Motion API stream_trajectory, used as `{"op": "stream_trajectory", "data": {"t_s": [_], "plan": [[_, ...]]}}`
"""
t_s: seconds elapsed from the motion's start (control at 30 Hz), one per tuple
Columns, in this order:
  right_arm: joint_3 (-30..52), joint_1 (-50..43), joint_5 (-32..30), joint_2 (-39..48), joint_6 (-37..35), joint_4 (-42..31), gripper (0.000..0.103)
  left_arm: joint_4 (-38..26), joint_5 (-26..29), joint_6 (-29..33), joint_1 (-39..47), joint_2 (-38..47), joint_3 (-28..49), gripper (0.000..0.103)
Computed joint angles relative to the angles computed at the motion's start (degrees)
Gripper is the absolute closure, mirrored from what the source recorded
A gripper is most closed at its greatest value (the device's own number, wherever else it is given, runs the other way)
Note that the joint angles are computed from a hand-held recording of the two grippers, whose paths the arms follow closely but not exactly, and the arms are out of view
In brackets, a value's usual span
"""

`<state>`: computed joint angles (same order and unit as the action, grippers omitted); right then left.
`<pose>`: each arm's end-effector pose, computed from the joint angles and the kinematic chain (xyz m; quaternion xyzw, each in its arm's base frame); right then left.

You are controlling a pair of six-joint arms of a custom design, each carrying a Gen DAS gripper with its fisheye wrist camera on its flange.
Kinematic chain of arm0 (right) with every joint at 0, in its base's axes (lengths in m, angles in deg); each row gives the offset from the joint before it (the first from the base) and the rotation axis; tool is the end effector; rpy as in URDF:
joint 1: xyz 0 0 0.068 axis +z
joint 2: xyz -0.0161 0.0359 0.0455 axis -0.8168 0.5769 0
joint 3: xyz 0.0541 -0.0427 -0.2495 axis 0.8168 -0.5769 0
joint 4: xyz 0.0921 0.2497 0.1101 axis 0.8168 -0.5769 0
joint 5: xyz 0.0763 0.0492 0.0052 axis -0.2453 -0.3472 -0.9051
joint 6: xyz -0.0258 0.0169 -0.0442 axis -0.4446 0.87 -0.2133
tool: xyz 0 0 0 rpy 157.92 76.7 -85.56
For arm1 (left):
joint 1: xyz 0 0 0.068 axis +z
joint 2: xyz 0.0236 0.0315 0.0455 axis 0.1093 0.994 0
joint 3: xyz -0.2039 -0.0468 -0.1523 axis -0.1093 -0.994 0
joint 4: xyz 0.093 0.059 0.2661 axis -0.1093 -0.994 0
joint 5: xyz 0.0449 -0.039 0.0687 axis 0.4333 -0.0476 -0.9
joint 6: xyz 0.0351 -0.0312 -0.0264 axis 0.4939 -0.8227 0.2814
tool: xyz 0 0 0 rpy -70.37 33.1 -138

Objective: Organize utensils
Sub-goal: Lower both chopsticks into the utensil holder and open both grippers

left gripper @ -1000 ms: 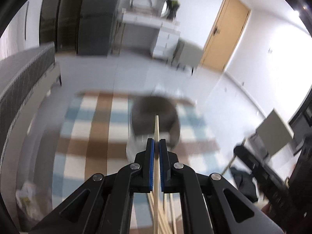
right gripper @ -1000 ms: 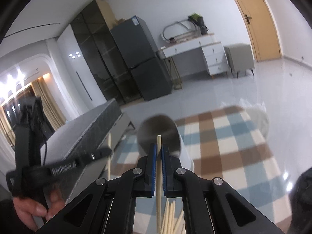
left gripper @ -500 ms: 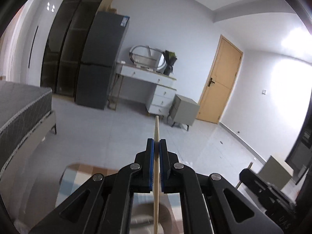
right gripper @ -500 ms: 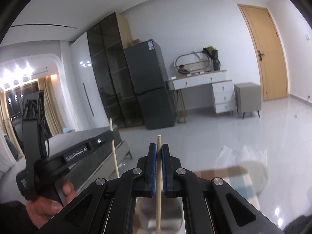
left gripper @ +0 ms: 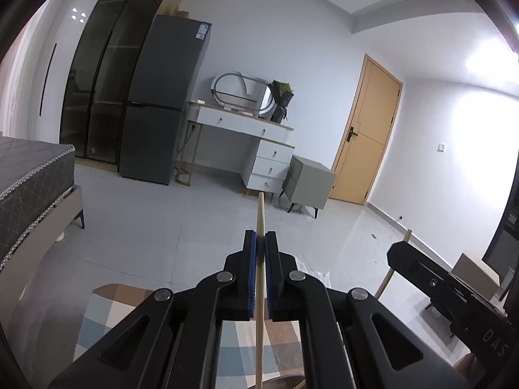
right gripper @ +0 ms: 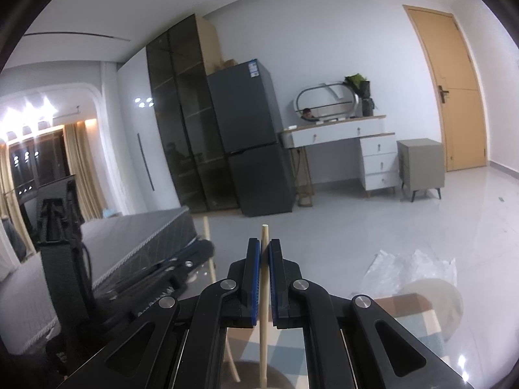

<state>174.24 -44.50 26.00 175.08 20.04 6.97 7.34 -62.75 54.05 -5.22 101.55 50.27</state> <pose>0.3496 0.0835 0.4350 -0.2181 0.7666 0.2999 0.5242 0.2711 -0.0470 0.4032 -0.1365 0.7954 -0.0785 0.5853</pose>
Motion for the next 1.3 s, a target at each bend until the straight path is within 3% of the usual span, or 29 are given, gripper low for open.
{"op": "stream_trajectory", "data": {"t_s": [0.23,0.57,0.67,0.7,0.73,0.77,0.87,1.03,1.13,1.27,1.3], "plan": [[-3.9,0.9,-0.8,-1.8,-5.0,-1.5,0.098,-2.2,0.5,-0.2,-1.2,-1.4,0.0,0.102],[-0.9,-0.2,-5.2,-0.6,-6.3,-9.8,0.095,-11.4,2.1,1.2,-3.6,-2.9,3.5,0.102],[0.2,-1.5,-5.7,-0.6,-5.9,-13.0,0.08,-16.2,3.1,0.5,-4.0,-2.8,5.6,0.102],[0.4,-2.1,-6.0,-1.0,-5.5,-14.0,0.068,-17.0,3.5,0.3,-3.8,-2.8,5.9,0.102],[-0.3,-3.2,-6.9,-2.2,-4.9,-14.2,0.061,-18.2,4.4,-0.3,-3.6,-3.1,6.5,0.102],[-0.8,-3.8,-7.2,-2.9,-4.4,-13.9,0.06,-20.0,3.5,-1.3,-4.0,-3.7,7.5,0.102],[-2.8,-7.1,-8.5,-6.1,-4.2,-14.9,0.056,-24.5,1.3,-2.7,-4.8,-3.7,10.7,0.091],[-4.7,-13.8,-11.9,-10.8,-5.8,-19.6,0.05,-30.6,-6.3,-6.2,-10.4,-5.7,14.2,0.053],[-5.5,-16.8,-14.0,-13.4,-5.4,-21.6,0.04,-35.4,-13.6,-10.4,-16.6,-5.7,17.1,0.042],[-6.5,-21.0,-16.9,-16.7,-7.1,-24.6,0.033,-42.9,-25.9,-16.8,-27.9,-3.8,21.3,0.036],[-6.8,-22.1,-17.8,-17.5,-7.6,-25.3,0.031,-44.1,-27.6,-17.9,-29.3,-3.3,21.9,0.03]]}}
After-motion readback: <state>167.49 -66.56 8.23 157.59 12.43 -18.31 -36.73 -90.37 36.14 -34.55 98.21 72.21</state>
